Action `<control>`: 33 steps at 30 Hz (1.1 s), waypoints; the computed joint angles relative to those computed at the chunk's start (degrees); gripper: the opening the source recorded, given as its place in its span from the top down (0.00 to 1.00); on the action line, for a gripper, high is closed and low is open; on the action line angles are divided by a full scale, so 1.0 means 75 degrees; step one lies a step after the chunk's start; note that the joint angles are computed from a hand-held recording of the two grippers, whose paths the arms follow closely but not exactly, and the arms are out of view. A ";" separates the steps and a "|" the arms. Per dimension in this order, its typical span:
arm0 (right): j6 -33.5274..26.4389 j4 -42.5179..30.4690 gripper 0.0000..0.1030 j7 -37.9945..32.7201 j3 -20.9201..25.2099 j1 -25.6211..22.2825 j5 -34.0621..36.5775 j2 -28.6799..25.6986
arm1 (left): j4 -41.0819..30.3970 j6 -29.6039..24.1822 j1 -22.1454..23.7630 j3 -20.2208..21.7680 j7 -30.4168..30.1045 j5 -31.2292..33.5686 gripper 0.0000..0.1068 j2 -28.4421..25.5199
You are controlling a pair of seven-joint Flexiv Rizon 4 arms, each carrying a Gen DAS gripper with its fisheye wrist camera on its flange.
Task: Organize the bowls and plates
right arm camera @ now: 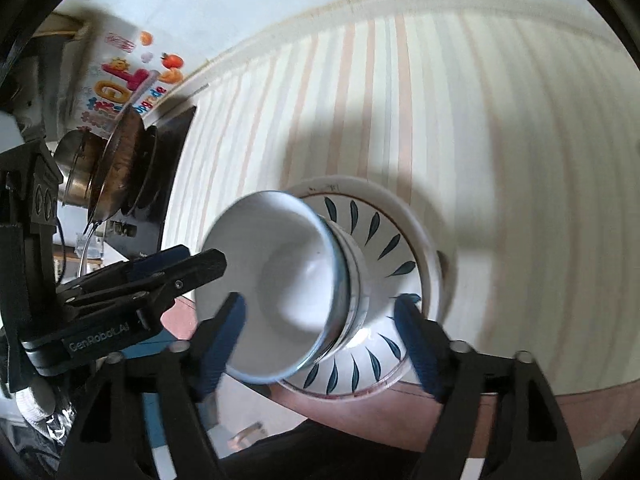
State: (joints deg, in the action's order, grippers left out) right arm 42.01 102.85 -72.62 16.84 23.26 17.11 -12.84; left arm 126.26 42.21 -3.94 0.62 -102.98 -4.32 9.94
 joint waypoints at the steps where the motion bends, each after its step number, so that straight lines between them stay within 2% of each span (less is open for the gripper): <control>1: 0.0153 0.0200 0.12 0.0237 -0.0025 0.0123 -0.0366 0.0217 | 0.0026 0.0064 0.0005 -0.0003 -0.0036 0.0099 0.21 0.0094; 2: 0.0215 0.0306 0.12 0.0434 -0.0041 0.0205 -0.0626 0.0345 | 0.0058 0.0154 0.0006 -0.0036 -0.0153 0.0243 0.16 0.0210; 5: 0.0573 0.0820 0.10 0.1357 -0.0073 0.0489 -0.1710 0.0858 | 0.0133 0.0301 0.0066 -0.0126 -0.0511 0.0762 0.15 0.0643; 8: 0.0768 0.1262 0.09 0.2379 -0.0051 0.0660 -0.2803 0.1359 | 0.0251 0.0348 0.0095 -0.0133 -0.0585 0.1012 0.07 0.1145; 12: 0.0771 0.1571 0.08 0.3101 0.0036 0.0701 -0.3594 0.1843 | 0.0381 0.0291 0.0125 -0.0241 -0.0692 0.1233 0.07 0.1664; 20: 0.0470 0.1895 0.07 0.3645 0.0342 0.0798 -0.4044 0.2843 | 0.0613 0.0006 0.0078 -0.0481 -0.0986 0.1370 0.07 0.2990; 26: 0.0206 0.2272 0.07 0.3951 0.0683 0.0812 -0.4221 0.4060 | 0.0709 -0.0338 0.0134 -0.0870 -0.1559 0.1654 0.06 0.4181; 33: -0.0568 0.2378 0.06 0.4075 0.1096 0.0959 -0.4125 0.5334 | 0.0745 -0.1506 -0.0082 -0.1112 -0.1884 0.1559 0.04 0.5439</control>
State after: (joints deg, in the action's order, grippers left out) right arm 37.74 120.69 -42.06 25.06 30.45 -13.82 27.17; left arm 131.85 30.92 -4.56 -7.72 -117.10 7.37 50.73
